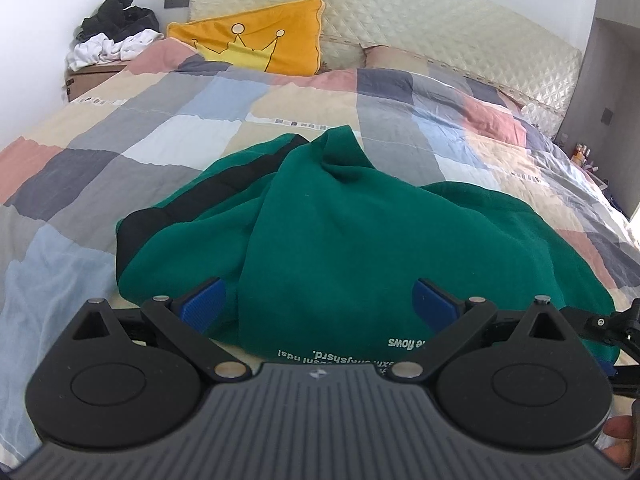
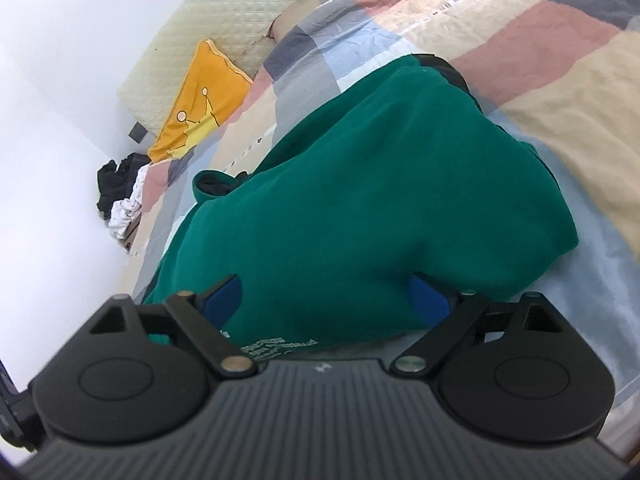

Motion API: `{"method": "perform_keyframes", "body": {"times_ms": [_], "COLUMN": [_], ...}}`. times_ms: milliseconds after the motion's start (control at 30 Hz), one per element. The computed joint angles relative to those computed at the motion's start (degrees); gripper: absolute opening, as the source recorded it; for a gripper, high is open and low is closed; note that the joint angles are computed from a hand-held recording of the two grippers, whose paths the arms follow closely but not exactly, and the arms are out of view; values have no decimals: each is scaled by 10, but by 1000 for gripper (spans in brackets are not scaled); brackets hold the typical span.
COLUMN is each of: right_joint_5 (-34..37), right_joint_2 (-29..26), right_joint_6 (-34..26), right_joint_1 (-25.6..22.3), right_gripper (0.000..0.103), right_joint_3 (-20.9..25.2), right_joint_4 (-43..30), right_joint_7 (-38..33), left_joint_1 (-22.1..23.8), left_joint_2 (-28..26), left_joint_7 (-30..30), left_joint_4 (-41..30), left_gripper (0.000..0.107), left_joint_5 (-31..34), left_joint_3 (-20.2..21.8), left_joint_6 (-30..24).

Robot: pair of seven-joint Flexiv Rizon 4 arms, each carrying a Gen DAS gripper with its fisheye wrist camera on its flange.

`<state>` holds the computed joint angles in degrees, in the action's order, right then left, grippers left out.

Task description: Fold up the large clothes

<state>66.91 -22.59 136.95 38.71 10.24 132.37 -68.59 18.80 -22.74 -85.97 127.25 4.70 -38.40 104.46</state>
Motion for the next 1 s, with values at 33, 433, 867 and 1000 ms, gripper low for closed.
{"method": "perform_keyframes", "body": {"times_ms": [33, 433, 867, 1000], "right_joint_5": [-16, -149, -331, -336], "right_joint_2": [-6, -70, -172, -181], "right_joint_6": [11, 129, 264, 245], "right_joint_1": [-7, -24, -76, -75], "right_gripper": [93, 94, 94, 94], "right_joint_3": [9, 26, 51, 35], "right_joint_4": [7, 75, 112, 102], "right_joint_7": [26, 296, 535, 565], "left_joint_1": [0, 38, 175, 221], "left_joint_2": [0, -14, -109, -166], "left_joint_7": [-2, -32, -96, -117], "left_joint_4": [0, 2, 2, 3], "left_gripper": [101, 101, 101, 101], "left_joint_5": [-2, -13, -57, -60], "left_joint_3": [0, -40, -185, -237], "left_joint_6": [1, -14, -62, -80]}}
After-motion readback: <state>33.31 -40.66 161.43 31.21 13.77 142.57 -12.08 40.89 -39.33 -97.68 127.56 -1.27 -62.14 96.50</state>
